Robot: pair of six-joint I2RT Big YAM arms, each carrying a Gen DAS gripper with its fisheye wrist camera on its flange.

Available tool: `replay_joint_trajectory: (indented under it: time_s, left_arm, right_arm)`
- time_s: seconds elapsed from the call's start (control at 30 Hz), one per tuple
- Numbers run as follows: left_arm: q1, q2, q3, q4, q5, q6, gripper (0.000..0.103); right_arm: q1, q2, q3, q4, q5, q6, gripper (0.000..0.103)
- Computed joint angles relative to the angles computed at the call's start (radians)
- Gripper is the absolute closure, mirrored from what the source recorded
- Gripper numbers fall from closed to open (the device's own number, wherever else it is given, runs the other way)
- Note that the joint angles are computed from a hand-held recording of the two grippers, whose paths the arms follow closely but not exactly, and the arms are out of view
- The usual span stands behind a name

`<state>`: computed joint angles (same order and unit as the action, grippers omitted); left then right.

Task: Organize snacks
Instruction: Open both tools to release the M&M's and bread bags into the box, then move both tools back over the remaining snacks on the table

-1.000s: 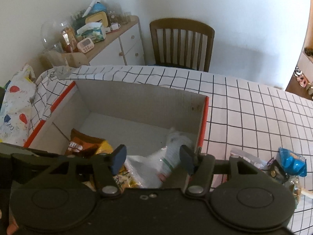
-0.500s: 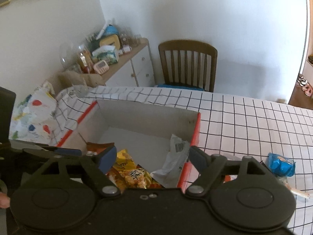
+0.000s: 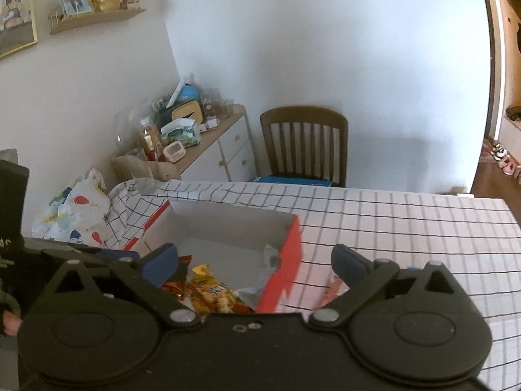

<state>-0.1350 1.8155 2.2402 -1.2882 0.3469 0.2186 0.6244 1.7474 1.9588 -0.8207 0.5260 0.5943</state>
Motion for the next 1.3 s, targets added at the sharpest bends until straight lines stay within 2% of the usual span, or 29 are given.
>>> replay_joint_trajectory:
  time_s: [0.27, 0.4, 0.5, 0.67, 0.83, 0.93, 1.0, 1.17, 1.3]
  left_arm:
    - [-0.058, -0.074, -0.105, 0.047, -0.021, -0.026, 0.021]
    - [-0.09, -0.113, -0.178, 0.089, -0.03, -0.047, 0.016]
    - [-0.12, -0.137, -0.229, 0.12, -0.031, -0.061, 0.0]
    - [-0.165, -0.154, -0.281, 0.14, -0.04, -0.094, 0.0]
    - [-0.21, -0.147, -0.304, 0.116, -0.042, -0.13, 0.0]
    - [-0.248, -0.158, -0.344, 0.142, -0.094, -0.146, 0.0]
    - [-0.268, -0.152, -0.352, 0.134, -0.101, -0.161, 0.0]
    - [-0.317, -0.11, -0.344, 0.091, -0.162, -0.217, 0.0]
    - [-0.341, -0.072, -0.332, 0.055, -0.202, -0.289, 0.0]
  right_arm:
    - [0.001, -0.156, -0.206, 0.028, 0.053, 0.003, 0.0]
    - [0.001, -0.228, -0.306, 0.04, 0.06, 0.011, 0.0]
    - [-0.007, -0.277, -0.374, 0.044, 0.051, 0.038, 0.0]
    - [-0.013, -0.348, -0.478, 0.072, 0.083, 0.057, 0.001]
    - [-0.038, -0.407, -0.573, 0.088, 0.091, 0.089, 0.0]
    - [-0.062, -0.432, -0.62, 0.096, 0.065, 0.101, 0.001]
    - [-0.078, -0.443, -0.646, 0.099, 0.059, 0.118, 0.0]
    - [-0.126, -0.463, -0.703, 0.126, 0.019, 0.103, 0.0]
    - [-0.172, -0.468, -0.734, 0.152, -0.039, 0.068, 0.0]
